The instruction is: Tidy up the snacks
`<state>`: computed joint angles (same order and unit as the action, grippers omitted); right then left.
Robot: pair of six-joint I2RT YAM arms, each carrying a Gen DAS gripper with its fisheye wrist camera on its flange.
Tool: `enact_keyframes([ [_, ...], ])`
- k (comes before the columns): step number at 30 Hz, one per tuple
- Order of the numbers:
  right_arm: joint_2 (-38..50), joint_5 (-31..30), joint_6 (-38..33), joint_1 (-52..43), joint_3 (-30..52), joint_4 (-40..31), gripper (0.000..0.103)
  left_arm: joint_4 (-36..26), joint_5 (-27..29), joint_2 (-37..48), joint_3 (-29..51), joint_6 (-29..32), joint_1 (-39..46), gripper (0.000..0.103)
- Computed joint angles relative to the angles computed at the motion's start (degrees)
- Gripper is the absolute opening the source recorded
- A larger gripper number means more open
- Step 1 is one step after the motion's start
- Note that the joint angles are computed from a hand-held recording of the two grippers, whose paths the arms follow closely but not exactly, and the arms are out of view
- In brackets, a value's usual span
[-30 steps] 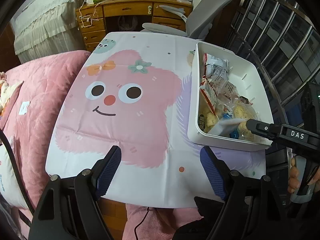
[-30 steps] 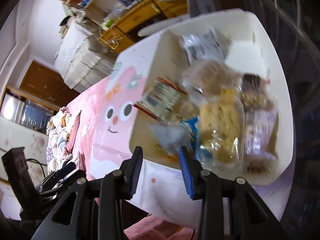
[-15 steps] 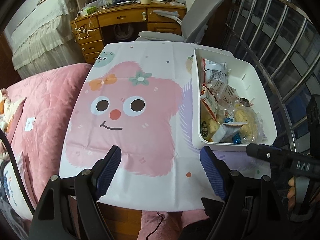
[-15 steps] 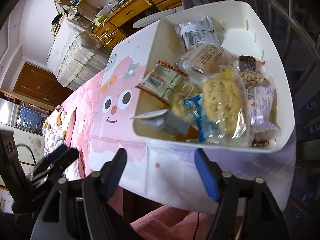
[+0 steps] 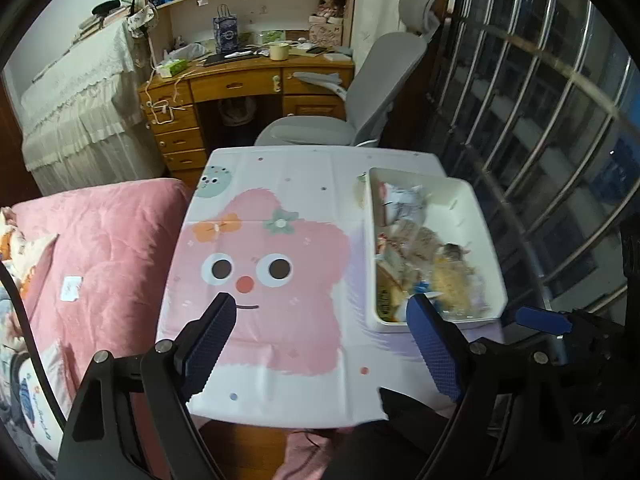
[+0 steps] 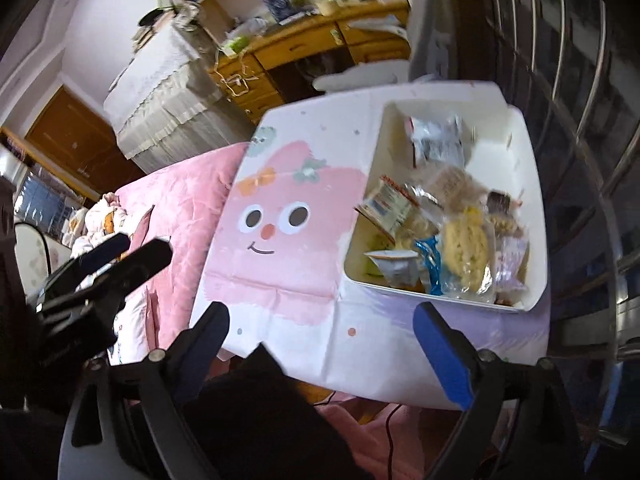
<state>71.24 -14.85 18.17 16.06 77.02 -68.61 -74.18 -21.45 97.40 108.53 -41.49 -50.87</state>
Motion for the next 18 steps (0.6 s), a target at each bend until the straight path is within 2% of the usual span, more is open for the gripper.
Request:
enact_keyframes([
  [5,-1.47,6.59,3.77,5.26,5.79,-5.50,0.096,-3.50,-2.22,-1.48,0.85,-2.44,-2.86,0.089],
  [7,-2.15,9.94,5.46,8.10,6.87,-7.56,0.096,-5.98,-5.00,-1.38,1.09,-4.37,-4.54,0.090],
  [8,-2.37,11.16,5.92,9.02,7.13,-8.55,0.096,-7.53,-6.26,-1.12,1.67,-5.14,-5.47,0.093],
  [10,-3.14,14.03,8.39,11.77,6.73,-10.16,0.096,-8.18,-6.93,-1.46,1.38,-5.71,-6.34,0.097],
  [14,-5.47,15.77,13.54,13.97,4.59,-10.47,0.096,-9.43,-7.51,-1.78,0.36,-7.08,-7.07,0.102],
  [18,-5.76,18.71,18.14,16.41,3.48,-11.55,0.100,-8.65,-6.27,-2.56,-2.54,-7.80,-6.73,0.102],
])
